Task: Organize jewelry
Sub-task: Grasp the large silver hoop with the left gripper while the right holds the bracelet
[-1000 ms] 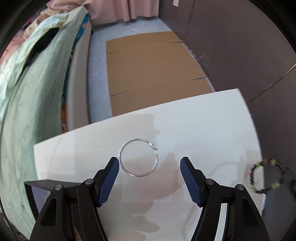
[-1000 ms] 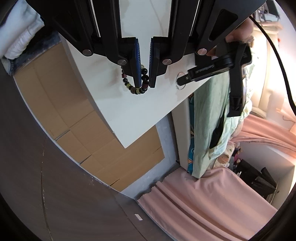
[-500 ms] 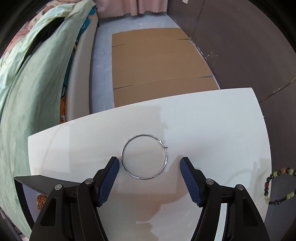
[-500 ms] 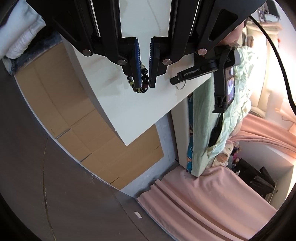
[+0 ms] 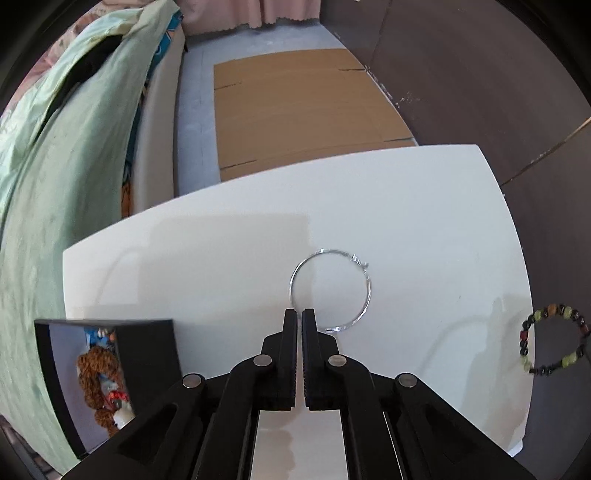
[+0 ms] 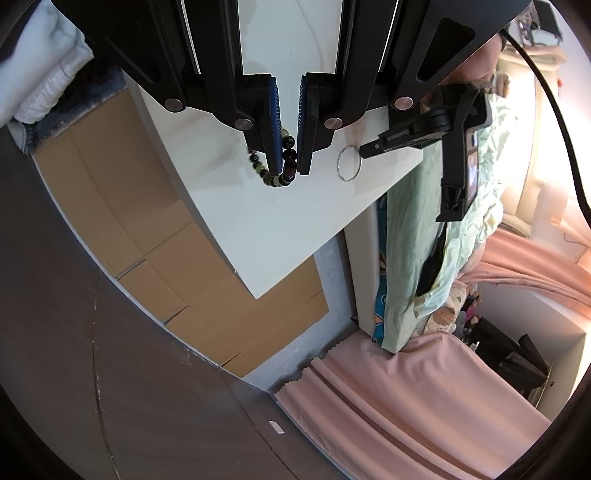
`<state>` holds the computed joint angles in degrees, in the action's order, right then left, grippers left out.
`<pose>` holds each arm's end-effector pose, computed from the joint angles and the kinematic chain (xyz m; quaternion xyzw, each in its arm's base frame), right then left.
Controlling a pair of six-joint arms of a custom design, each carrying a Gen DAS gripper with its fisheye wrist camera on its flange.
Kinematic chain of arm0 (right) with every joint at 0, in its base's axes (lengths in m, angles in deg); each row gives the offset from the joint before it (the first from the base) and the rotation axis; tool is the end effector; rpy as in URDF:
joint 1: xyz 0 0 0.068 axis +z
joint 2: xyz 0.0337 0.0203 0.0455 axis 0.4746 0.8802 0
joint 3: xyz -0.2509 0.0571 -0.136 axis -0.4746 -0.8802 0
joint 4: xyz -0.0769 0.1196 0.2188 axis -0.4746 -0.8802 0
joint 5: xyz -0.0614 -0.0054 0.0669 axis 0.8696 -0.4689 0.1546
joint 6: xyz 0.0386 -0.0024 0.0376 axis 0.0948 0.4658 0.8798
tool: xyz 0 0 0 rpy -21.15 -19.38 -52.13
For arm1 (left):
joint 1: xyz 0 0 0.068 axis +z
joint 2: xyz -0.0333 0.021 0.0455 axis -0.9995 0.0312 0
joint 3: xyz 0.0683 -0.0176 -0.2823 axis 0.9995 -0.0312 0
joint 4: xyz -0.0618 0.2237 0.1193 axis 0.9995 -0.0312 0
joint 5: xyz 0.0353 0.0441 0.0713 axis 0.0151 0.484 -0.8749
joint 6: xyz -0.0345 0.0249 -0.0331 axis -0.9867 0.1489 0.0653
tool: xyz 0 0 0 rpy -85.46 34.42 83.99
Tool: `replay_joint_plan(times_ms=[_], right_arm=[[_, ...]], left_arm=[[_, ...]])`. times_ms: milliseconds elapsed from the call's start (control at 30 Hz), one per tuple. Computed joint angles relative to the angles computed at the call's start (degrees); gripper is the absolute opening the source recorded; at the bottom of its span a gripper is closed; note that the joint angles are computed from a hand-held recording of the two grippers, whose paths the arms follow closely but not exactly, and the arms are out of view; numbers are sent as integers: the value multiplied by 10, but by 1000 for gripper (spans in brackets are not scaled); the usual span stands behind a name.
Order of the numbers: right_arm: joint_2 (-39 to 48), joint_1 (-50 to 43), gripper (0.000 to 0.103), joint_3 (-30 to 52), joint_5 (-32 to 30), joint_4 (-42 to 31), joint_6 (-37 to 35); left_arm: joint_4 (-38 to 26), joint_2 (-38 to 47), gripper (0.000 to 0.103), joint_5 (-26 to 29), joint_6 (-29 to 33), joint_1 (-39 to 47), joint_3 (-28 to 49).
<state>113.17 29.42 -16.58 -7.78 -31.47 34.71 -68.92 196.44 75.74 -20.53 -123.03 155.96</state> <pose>0.2879 0.0257 0.2593 -0.0042 0.9292 0.3104 0.2006 0.3134 -0.2131 0.2188 -0.1127 0.9885 -0.0120 0.0999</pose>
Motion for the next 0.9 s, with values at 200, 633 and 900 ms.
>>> replay_joint_plan(times_ms=[200,633,900], right_arm=[[0,-1,9,-5,0,1,5],[5,33,9,-10,23,21,29],[17,43,9,2,23,19,34]], left_arm=[[20,-47,2,1,-11,2,-43],[50,-43,75,7,-2,17,-32],[28,31,75,4,29,2,30]])
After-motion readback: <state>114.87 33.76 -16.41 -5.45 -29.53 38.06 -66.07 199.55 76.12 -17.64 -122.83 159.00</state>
